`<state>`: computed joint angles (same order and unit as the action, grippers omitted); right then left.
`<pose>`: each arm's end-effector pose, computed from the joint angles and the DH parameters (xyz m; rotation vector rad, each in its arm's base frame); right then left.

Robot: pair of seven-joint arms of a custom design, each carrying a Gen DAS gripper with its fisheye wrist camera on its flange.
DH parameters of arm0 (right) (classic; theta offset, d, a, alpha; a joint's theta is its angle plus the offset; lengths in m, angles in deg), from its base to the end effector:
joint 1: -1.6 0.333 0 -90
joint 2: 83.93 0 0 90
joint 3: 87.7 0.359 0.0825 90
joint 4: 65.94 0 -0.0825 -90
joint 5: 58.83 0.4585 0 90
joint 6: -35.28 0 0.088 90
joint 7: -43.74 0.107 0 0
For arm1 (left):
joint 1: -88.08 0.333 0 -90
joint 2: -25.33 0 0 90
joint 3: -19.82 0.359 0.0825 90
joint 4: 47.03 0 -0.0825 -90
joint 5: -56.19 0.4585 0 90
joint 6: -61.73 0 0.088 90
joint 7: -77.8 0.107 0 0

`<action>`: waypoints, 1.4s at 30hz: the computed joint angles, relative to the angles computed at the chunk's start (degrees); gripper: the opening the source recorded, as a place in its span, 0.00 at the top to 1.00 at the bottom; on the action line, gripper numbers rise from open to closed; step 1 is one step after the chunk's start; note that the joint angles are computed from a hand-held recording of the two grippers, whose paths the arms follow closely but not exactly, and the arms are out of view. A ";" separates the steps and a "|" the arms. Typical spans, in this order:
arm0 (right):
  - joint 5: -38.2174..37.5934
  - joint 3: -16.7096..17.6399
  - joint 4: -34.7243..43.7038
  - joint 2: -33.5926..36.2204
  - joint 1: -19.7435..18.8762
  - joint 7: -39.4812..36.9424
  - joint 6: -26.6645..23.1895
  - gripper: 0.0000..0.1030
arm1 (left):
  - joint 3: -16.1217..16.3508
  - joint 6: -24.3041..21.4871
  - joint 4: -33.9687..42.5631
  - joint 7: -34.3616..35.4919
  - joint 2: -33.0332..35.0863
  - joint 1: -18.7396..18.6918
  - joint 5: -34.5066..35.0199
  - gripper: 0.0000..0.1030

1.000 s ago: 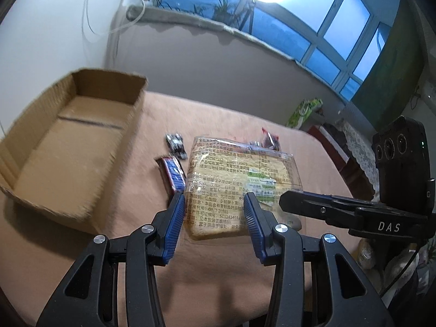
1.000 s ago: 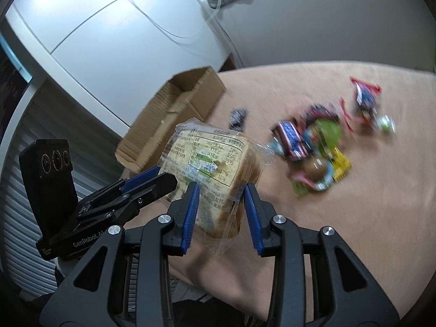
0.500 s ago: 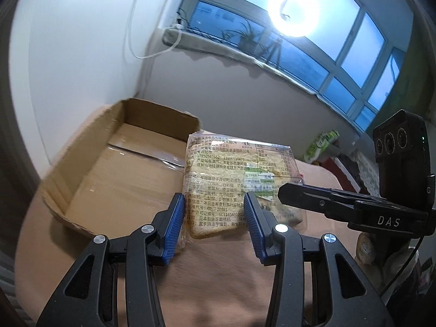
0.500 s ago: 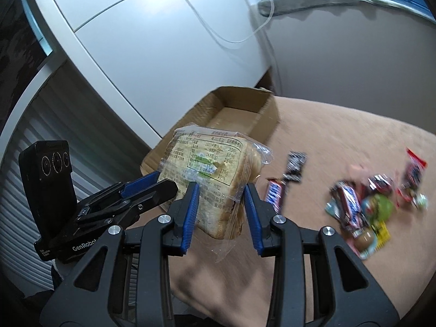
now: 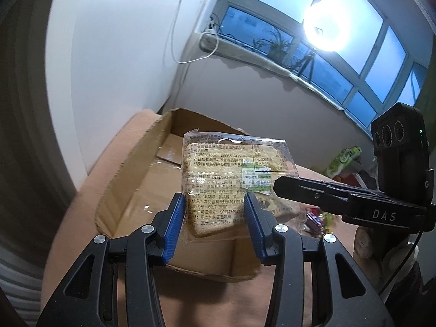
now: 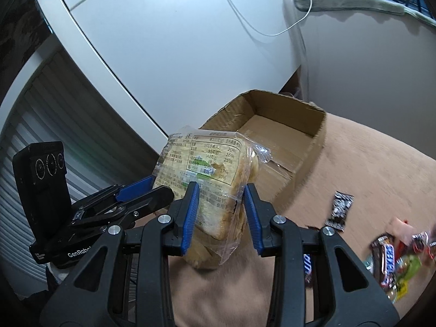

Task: Organize snacks
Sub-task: 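Carry the bread package into the cardboard box and open the right tool, then move the left tool toward the Snickers bar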

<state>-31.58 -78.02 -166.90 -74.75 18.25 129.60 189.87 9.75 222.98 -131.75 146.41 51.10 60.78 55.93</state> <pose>0.6678 0.3043 0.5767 -1.7560 1.4817 -0.1266 0.6746 -0.4770 0.5421 -1.6792 2.0999 -1.2644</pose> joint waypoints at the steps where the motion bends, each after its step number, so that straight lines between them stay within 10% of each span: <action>1: 0.00 0.07 0.33 0.25 0.00 -0.19 -0.27 0.65 | 0.20 -0.15 0.09 -0.14 0.10 -0.02 0.09 0.58; 32: -10.52 -0.33 2.00 1.09 0.73 5.61 -0.14 0.59 | 2.74 -2.43 -0.77 -7.10 -0.73 -1.11 7.38 0.59; 36: -11.49 -0.91 -1.11 -1.50 0.96 6.53 1.75 0.41 | 2.80 -2.13 -1.17 -7.82 -1.31 -1.83 8.51 0.59; 42: -14.80 -2.49 -6.76 -6.62 1.47 9.05 4.59 0.39 | 1.87 -2.17 -1.07 -7.38 -1.58 -2.68 9.20 0.59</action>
